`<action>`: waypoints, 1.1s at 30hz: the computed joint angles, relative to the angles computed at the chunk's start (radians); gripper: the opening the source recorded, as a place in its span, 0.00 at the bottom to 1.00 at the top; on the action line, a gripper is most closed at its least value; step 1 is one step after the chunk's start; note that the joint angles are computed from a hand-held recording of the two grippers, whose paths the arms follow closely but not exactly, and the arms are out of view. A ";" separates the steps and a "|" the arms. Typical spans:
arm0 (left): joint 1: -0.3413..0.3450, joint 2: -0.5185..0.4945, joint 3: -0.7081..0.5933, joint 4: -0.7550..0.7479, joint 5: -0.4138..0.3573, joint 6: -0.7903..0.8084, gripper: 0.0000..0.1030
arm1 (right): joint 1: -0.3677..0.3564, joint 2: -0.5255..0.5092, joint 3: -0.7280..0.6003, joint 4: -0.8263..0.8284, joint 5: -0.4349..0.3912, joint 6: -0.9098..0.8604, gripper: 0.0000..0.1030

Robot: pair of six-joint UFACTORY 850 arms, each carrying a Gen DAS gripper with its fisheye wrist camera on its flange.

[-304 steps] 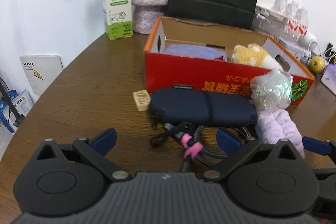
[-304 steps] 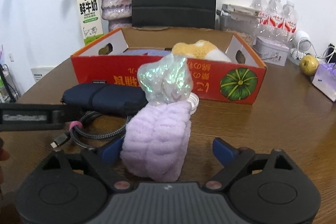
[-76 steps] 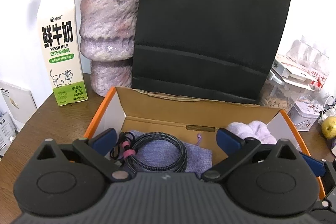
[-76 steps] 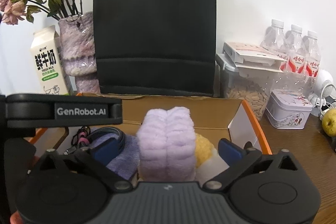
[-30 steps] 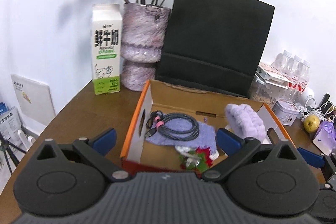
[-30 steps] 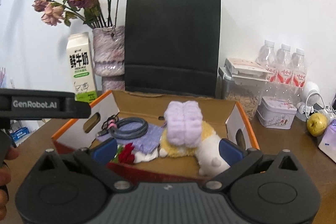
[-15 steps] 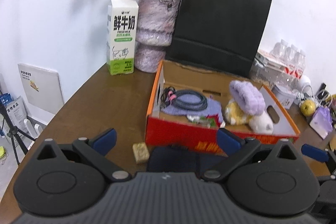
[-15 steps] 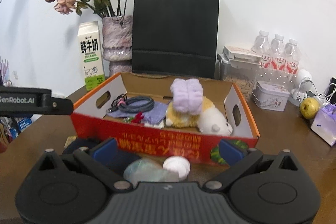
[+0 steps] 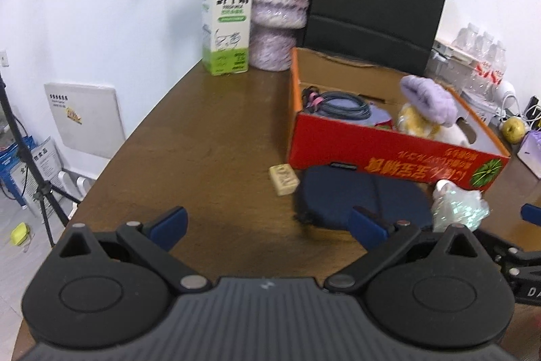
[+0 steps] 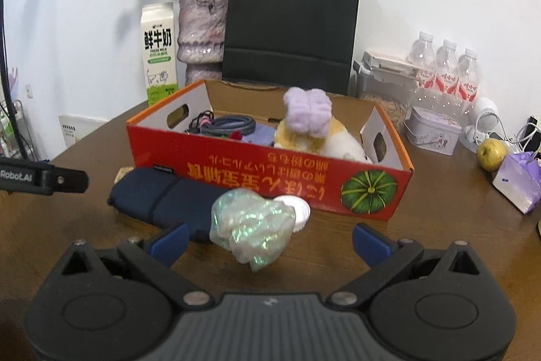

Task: Organize objects
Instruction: 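Withdraw both grippers from the box back over the table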

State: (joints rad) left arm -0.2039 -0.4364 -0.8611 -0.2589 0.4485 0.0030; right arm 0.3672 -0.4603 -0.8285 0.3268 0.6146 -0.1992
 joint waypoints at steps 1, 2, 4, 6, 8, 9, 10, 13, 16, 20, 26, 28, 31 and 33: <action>0.005 -0.002 0.000 0.012 -0.003 -0.010 1.00 | 0.001 -0.002 -0.001 0.003 -0.002 0.000 1.00; 0.008 -0.004 0.000 0.024 -0.006 -0.019 1.00 | 0.000 -0.005 -0.003 0.003 -0.004 0.001 1.00; 0.013 -0.010 -0.003 0.048 -0.014 -0.034 1.00 | 0.001 -0.012 -0.009 0.008 -0.009 -0.003 1.00; 0.016 -0.020 -0.009 0.067 -0.019 -0.048 1.00 | 0.003 -0.023 -0.018 0.014 -0.015 -0.008 1.00; 0.017 -0.030 -0.015 0.075 -0.019 -0.060 1.00 | 0.001 -0.037 -0.033 0.013 -0.019 0.003 1.00; 0.017 -0.034 -0.019 0.081 -0.020 -0.068 1.00 | 0.000 -0.044 -0.040 0.013 -0.021 0.011 1.00; 0.017 -0.038 -0.023 0.081 -0.022 -0.071 1.00 | -0.001 -0.051 -0.050 0.014 -0.025 0.021 1.00; 0.013 -0.045 -0.038 0.061 -0.025 -0.059 1.00 | 0.000 -0.076 -0.079 0.015 -0.030 0.037 1.00; 0.006 -0.051 -0.052 0.019 -0.023 -0.030 1.00 | 0.004 -0.100 -0.110 0.033 -0.041 0.027 0.97; -0.002 -0.065 -0.074 -0.005 -0.026 -0.009 1.00 | 0.001 -0.126 -0.147 0.036 -0.070 0.033 0.84; -0.010 -0.092 -0.112 -0.070 -0.042 0.049 1.00 | -0.010 -0.136 -0.160 -0.034 -0.077 0.096 0.49; -0.012 -0.107 -0.134 -0.122 -0.048 0.073 1.00 | -0.013 -0.134 -0.154 -0.054 -0.071 0.106 0.45; -0.020 -0.133 -0.172 -0.226 -0.043 0.130 1.00 | -0.022 -0.128 -0.142 -0.108 -0.055 0.158 0.41; -0.027 -0.152 -0.196 -0.289 -0.034 0.170 0.97 | -0.026 -0.122 -0.135 -0.121 -0.047 0.177 0.41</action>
State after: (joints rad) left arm -0.2308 -0.5887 -1.0566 -0.5484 0.4145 0.1734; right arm 0.3413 -0.5826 -0.9636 0.2061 0.5676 -0.0221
